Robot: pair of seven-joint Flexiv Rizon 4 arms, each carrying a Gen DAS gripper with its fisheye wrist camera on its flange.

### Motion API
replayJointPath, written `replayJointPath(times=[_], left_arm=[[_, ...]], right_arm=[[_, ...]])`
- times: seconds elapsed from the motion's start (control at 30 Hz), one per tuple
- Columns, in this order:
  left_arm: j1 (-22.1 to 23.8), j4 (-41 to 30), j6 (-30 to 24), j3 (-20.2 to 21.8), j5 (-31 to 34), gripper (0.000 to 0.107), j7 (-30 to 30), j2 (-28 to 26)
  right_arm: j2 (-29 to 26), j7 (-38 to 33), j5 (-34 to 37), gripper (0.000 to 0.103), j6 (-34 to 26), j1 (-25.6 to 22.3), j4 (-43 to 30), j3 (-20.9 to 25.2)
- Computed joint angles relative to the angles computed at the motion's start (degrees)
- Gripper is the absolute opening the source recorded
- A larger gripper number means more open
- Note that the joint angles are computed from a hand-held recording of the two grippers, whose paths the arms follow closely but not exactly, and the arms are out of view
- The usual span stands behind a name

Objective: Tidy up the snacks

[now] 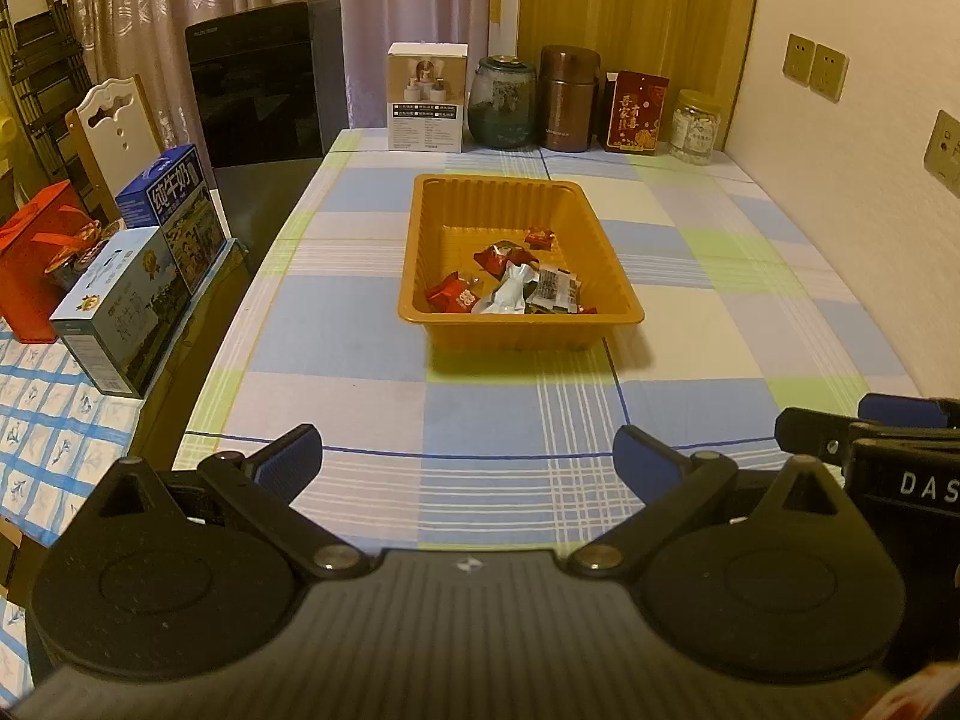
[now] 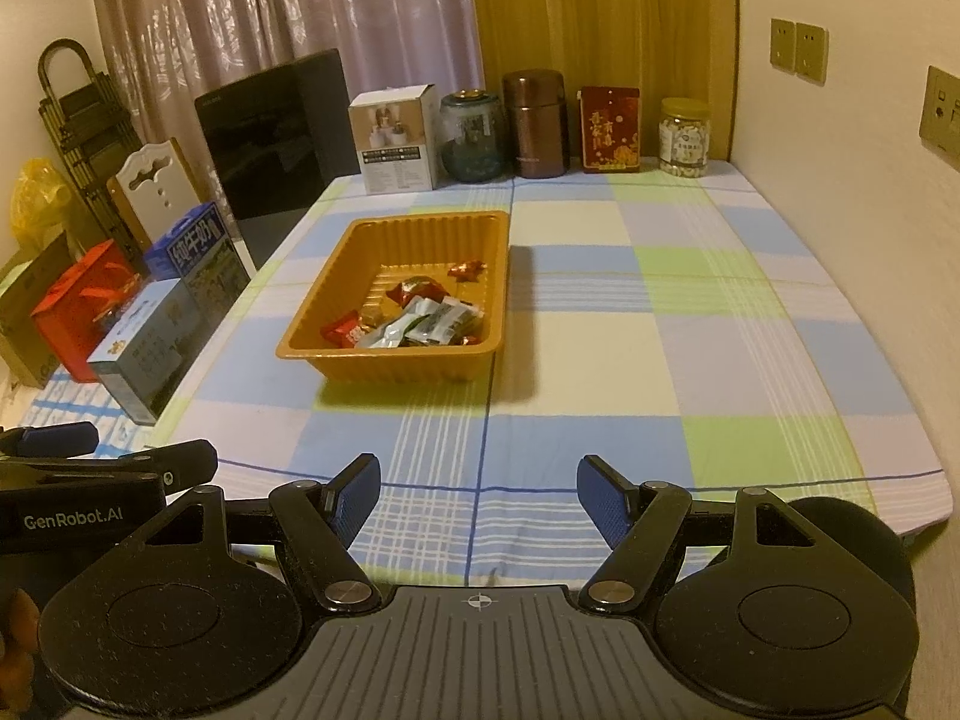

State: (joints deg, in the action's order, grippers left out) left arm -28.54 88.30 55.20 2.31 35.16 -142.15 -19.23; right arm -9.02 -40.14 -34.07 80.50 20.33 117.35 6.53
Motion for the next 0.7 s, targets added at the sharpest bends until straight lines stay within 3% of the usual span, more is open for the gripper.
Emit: replayJointPath(times=[0.7], left_arm=[[0.0,-0.01,0.36,0.02,0.0,0.103,0.04,-0.34]], right_arm=[[-0.15,-0.26,0.35,0.072,0.36,-0.07,0.28,-0.17]])
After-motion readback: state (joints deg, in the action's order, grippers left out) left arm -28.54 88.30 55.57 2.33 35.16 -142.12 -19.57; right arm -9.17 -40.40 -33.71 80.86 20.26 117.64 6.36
